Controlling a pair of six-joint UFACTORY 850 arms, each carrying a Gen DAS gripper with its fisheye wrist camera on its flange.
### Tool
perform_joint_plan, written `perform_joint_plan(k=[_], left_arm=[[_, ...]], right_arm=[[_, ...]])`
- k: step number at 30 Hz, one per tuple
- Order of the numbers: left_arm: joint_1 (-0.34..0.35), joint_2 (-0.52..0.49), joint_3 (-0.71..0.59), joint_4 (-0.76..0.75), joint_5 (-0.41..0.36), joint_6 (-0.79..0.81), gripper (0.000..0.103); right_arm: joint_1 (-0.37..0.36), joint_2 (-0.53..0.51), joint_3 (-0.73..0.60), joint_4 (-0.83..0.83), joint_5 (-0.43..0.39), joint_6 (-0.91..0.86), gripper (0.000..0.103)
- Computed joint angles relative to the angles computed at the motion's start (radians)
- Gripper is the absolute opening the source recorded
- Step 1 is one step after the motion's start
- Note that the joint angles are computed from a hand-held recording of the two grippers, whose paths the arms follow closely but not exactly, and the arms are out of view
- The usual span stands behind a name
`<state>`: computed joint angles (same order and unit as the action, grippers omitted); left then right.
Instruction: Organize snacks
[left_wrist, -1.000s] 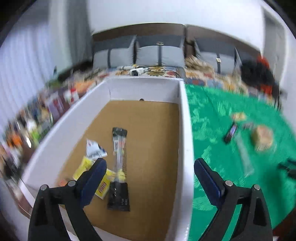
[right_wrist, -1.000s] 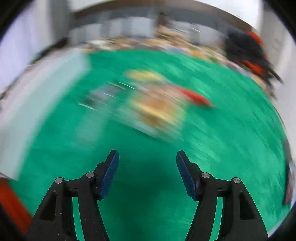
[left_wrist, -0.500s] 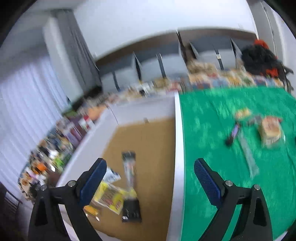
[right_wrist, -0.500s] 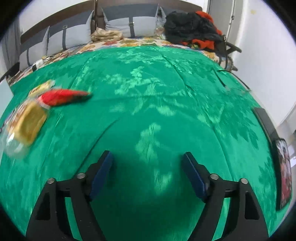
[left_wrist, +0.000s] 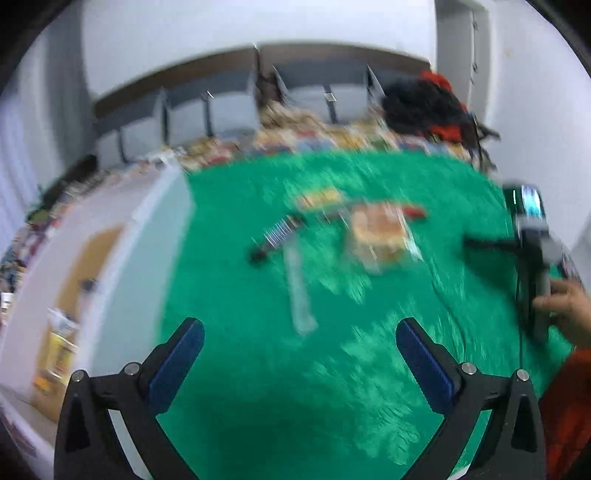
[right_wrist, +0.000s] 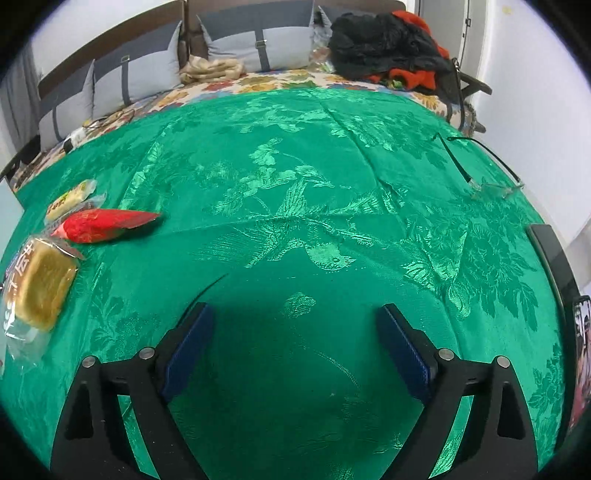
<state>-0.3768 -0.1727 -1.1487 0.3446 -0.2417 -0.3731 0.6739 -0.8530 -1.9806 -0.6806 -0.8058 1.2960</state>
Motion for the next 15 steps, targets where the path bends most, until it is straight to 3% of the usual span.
perform_joint_plan(k=[5, 13, 15], left_arm=[[-0.007, -0.100, -0.020, -0.255, -0.062, 0.207, 0.103], [-0.026, -0.129, 0.017, -0.157, -0.026, 0.112, 0.103], [-0.020, -0.138, 0.005, -0.195, -0.025, 0.157, 0.103]], right_arm=[[0.000, -0.001, -0.002, 0.000, 0.000, -0.001, 0.093], [0.000, -0.002, -0.002, 0.000, 0.000, 0.000, 0.093], [0.000, -0.002, -0.002, 0.000, 0.000, 0.000, 0.093]])
